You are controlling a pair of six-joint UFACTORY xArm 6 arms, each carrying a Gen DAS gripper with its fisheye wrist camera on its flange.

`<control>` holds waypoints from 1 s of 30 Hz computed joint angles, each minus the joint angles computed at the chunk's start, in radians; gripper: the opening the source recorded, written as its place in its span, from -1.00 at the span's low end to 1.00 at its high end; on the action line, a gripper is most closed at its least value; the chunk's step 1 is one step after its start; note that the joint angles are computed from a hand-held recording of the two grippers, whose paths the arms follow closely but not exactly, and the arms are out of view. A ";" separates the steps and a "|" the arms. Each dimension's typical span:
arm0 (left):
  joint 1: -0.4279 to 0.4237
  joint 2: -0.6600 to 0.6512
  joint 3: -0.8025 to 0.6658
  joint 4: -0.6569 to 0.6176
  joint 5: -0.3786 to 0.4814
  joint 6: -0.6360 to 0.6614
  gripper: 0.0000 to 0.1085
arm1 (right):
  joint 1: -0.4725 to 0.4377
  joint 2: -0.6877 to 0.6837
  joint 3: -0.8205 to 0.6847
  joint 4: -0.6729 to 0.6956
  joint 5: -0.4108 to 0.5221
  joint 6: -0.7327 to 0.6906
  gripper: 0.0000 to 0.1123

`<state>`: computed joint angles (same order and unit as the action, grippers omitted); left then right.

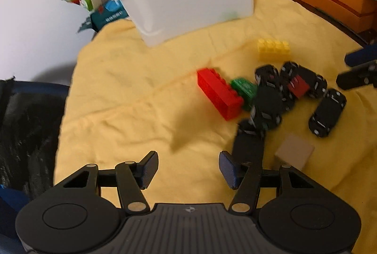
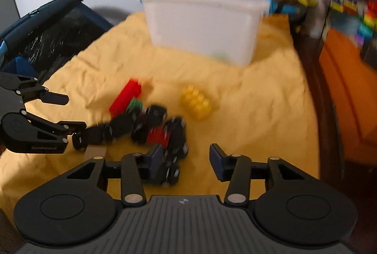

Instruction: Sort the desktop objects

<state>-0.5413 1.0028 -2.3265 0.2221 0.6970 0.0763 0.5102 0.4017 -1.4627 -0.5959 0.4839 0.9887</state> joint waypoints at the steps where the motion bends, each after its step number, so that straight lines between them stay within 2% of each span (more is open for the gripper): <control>1: 0.002 0.011 -0.010 -0.027 -0.007 0.029 0.08 | -0.001 -0.001 0.012 0.036 -0.014 -0.010 -0.17; 2: 0.002 0.033 -0.048 -0.050 0.008 0.053 0.05 | 0.000 -0.006 0.027 0.052 -0.029 -0.013 -0.17; 3: 0.001 0.034 -0.049 -0.073 0.010 0.067 -0.06 | 0.002 -0.010 0.035 0.054 -0.036 -0.013 -0.17; 5: 0.005 0.047 -0.078 -0.180 0.034 0.117 -0.48 | 0.011 -0.010 0.037 0.036 -0.029 0.002 -0.17; 6: 0.008 0.058 -0.104 -0.236 0.062 0.137 -0.53 | 0.014 -0.012 0.041 0.035 -0.028 0.005 -0.17; 7: 0.011 0.074 -0.139 -0.269 0.090 0.141 -0.52 | 0.016 -0.012 0.040 0.039 -0.023 0.003 -0.17; 9: 0.011 0.056 -0.110 -0.273 0.081 0.123 -0.50 | 0.017 -0.013 0.046 0.059 -0.019 -0.003 -0.17; 14: 0.009 -0.045 0.045 -0.269 -0.005 0.132 -0.47 | 0.001 -0.010 0.087 0.171 -0.105 -0.032 -0.17; 16: 0.006 -0.078 0.088 -0.264 -0.030 0.143 -0.38 | -0.005 0.008 0.086 0.231 -0.136 -0.046 -0.17; 18: 0.007 -0.081 0.082 -0.279 -0.028 0.165 -0.33 | -0.009 0.028 0.082 0.295 -0.174 -0.064 -0.17; 20: 0.003 -0.077 0.075 -0.289 -0.015 0.180 -0.32 | -0.010 0.042 0.077 0.337 -0.204 -0.093 -0.29; 21: -0.001 -0.078 0.078 -0.286 -0.011 0.184 -0.32 | -0.008 0.046 0.068 0.329 -0.199 -0.100 -0.29; 22: -0.005 -0.080 0.086 -0.280 -0.008 0.186 -0.32 | -0.004 0.045 0.057 0.298 -0.181 -0.096 -0.39; 24: -0.011 -0.094 0.115 -0.272 -0.012 0.187 -0.32 | 0.001 0.030 0.050 0.170 -0.153 -0.047 -0.50; 27: -0.016 -0.115 0.152 -0.275 -0.020 0.196 -0.32 | 0.023 0.004 0.016 -0.082 -0.012 0.047 -0.60; 30: -0.023 -0.125 0.166 -0.251 -0.028 0.182 -0.32 | 0.036 -0.015 0.007 -0.198 0.080 0.076 -0.64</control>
<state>-0.5648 0.8776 -2.1602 -0.0286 0.6687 0.2579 0.5459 0.3867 -1.4556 -0.7935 0.5640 1.0643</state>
